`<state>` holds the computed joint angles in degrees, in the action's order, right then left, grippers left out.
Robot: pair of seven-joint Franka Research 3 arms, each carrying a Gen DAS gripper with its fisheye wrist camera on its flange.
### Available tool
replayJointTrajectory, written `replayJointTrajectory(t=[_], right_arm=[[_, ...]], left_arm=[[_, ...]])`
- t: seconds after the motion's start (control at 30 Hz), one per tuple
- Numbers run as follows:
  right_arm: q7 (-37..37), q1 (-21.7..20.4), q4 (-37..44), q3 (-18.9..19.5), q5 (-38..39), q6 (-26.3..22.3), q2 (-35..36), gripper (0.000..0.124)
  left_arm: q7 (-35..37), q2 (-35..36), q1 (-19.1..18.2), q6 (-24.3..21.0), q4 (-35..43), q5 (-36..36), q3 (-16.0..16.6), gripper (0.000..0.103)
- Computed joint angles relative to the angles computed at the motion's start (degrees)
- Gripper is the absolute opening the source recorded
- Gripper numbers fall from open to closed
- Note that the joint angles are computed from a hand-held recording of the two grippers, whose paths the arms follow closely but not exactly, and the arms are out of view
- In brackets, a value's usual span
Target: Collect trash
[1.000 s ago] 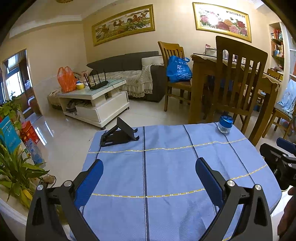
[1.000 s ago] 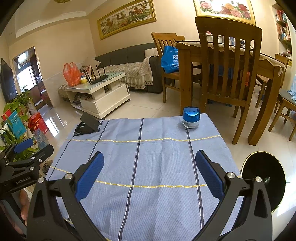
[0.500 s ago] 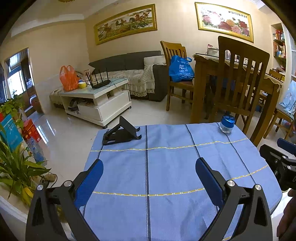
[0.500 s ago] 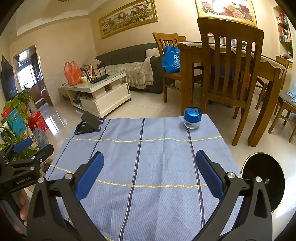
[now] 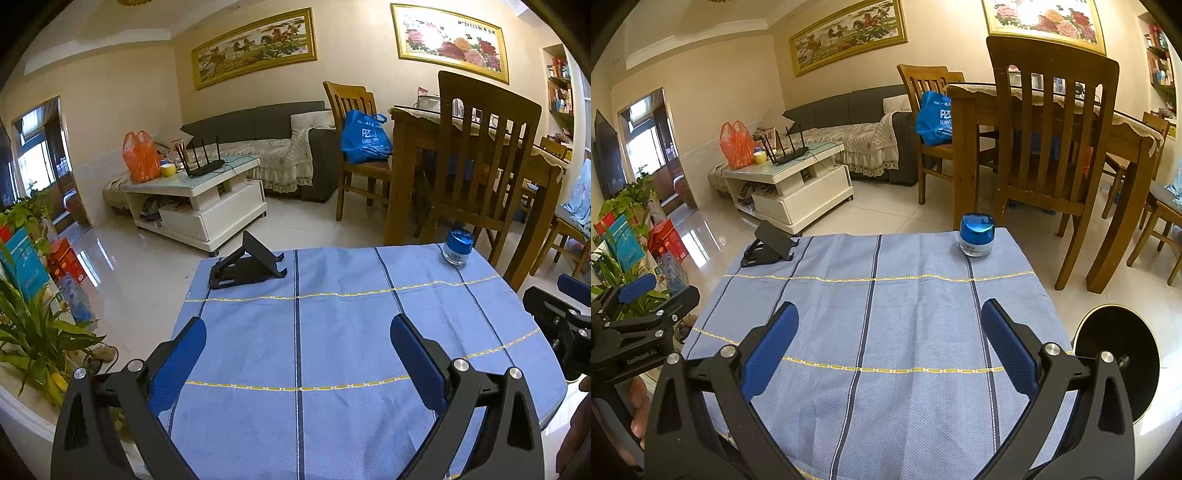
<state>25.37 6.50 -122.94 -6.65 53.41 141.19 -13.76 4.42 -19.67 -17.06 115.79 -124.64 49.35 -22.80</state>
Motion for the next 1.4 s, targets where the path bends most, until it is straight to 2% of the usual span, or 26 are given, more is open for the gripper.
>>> replayJointTrajectory(t=[1.4], right_arm=[[-0.1,-0.1,0.0,0.0,-0.1,-0.3,0.0,0.098]], left_arm=[[1.3,0.2,0.2,0.7,0.5,-1.1,0.3,0.096]])
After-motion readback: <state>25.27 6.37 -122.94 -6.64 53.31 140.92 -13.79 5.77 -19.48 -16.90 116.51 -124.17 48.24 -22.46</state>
